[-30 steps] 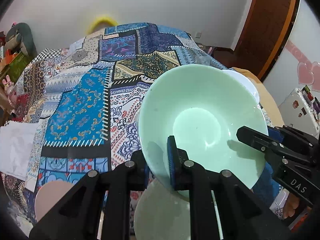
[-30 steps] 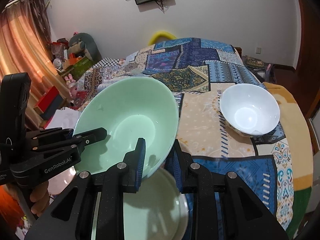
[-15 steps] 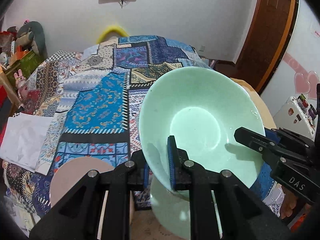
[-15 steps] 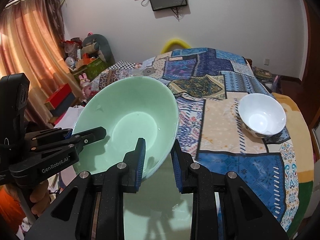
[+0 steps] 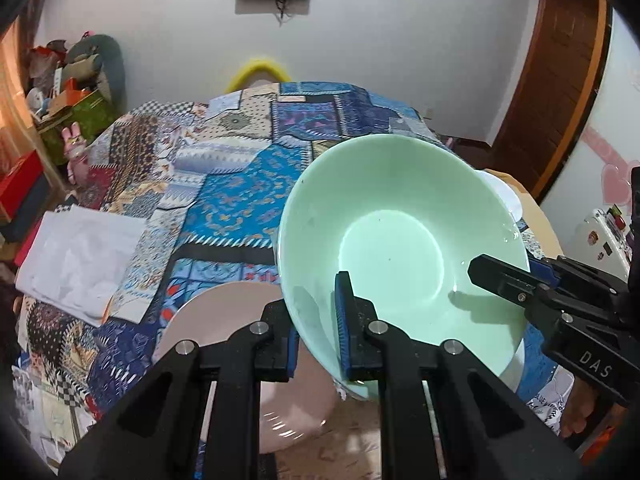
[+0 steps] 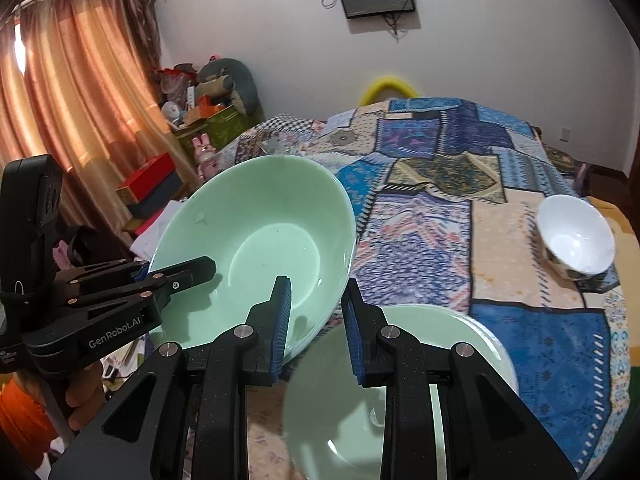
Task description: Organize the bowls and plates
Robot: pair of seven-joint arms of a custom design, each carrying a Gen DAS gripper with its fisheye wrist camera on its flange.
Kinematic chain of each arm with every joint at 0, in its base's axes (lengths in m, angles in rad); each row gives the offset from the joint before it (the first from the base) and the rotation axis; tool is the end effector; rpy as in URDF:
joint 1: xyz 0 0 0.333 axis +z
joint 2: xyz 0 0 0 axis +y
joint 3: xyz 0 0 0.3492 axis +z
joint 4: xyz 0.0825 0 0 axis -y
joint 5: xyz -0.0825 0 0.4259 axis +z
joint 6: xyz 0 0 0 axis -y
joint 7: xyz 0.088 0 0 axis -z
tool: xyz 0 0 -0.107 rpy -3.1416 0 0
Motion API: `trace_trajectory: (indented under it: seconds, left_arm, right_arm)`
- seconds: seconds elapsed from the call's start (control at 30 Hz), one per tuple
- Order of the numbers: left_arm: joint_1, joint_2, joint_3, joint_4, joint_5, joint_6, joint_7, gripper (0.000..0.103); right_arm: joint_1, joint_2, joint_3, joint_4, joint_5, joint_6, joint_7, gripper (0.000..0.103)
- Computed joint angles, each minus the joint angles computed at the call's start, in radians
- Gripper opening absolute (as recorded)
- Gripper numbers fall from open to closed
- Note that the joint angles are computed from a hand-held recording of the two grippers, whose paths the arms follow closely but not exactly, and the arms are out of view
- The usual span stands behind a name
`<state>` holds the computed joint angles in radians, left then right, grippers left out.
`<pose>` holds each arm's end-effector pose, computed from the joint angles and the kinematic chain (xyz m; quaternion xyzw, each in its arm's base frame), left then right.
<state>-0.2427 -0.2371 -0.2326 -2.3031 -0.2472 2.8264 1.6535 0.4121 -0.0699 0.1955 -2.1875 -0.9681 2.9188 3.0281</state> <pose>0.4913 -0.2477 0.5408 -0.5251 0.7656 -0.3352 0.1608 0.4531 0.3799 0.5004 -0.6427 0.6271 -0.1850 0.3994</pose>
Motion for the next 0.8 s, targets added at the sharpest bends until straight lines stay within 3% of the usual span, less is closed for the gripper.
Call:
trace_trajectory:
  seconds: [0.27, 0.8]
  left_arm:
    - [0.018, -0.026, 0.034, -0.051, -0.037, -0.001, 0.019, 0.015]
    - [0.053, -0.016, 0.068, -0.108, -0.116, -0.022, 0.091, 0.015]
  right_arm:
    - [0.039, 0.080, -0.014, 0.054, 0.064, 0.026, -0.061, 0.024]
    - [0.116, 0.190, -0.038, 0.106, 0.349, 0.043, -0.305, 0.024]
